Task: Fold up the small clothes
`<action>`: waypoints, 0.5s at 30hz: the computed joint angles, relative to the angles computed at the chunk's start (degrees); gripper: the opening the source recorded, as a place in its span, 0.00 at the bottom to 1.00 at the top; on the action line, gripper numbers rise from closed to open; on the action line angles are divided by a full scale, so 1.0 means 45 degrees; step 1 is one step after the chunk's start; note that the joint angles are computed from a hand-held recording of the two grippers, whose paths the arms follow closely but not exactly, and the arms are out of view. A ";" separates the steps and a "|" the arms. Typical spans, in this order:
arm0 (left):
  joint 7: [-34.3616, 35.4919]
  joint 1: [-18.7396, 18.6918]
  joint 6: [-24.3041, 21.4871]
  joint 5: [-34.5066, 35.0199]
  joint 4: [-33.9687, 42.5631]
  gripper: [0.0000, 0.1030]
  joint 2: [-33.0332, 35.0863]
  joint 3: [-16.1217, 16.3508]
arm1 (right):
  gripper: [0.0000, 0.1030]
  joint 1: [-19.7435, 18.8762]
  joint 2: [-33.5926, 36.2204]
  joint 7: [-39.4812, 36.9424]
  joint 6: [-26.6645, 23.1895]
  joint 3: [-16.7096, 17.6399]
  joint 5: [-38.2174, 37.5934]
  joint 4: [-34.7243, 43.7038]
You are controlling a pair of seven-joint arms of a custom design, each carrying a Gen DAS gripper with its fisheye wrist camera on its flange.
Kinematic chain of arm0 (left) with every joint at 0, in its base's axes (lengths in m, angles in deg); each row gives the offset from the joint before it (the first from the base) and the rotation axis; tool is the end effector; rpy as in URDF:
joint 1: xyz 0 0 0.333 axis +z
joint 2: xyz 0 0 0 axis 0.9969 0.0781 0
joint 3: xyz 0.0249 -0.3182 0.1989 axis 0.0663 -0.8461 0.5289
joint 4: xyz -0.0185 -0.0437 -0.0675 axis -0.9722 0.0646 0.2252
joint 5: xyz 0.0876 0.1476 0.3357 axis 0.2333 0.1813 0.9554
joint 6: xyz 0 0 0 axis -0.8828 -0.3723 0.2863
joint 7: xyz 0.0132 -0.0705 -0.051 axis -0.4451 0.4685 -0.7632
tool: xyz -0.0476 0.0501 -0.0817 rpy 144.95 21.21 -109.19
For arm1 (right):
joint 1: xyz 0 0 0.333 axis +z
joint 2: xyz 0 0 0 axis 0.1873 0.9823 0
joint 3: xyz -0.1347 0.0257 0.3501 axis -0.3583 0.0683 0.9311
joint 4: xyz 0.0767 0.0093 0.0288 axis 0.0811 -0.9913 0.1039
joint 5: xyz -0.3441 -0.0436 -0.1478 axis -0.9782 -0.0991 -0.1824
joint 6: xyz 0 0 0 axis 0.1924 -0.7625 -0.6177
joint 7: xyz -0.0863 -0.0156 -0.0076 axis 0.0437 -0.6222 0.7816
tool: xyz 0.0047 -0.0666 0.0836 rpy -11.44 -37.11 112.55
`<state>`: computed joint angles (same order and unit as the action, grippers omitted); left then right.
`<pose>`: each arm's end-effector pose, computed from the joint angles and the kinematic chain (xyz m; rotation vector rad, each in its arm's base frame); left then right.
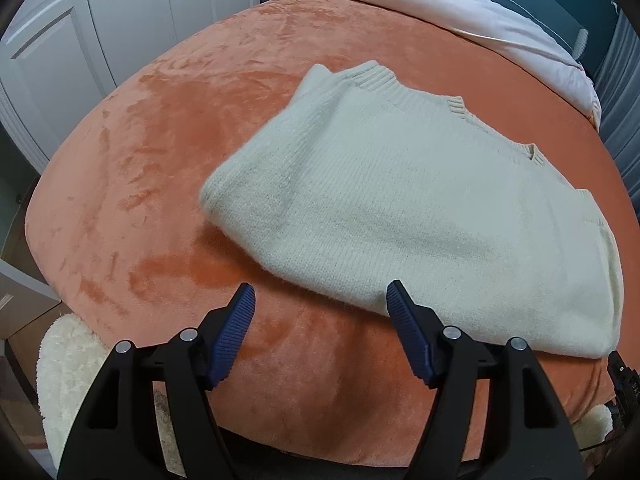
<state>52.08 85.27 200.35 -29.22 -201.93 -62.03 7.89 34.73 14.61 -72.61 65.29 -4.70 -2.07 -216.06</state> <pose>0.5172 -0.0692 0.4927 -2.0268 1.9204 -0.6020 0.3873 0.2991 0.4682 -1.0596 2.3430 -0.4453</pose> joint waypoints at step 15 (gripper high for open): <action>0.2961 -0.0132 0.0233 -0.5958 0.0294 0.87 0.0451 0.0577 | 0.59 -0.0619 0.0670 0.2048 0.2709 -0.0481 -0.1736 -0.0308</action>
<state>65.41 84.67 201.40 -56.03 -200.61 -60.00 10.49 31.94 17.63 -63.39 77.48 -6.86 -9.89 -217.45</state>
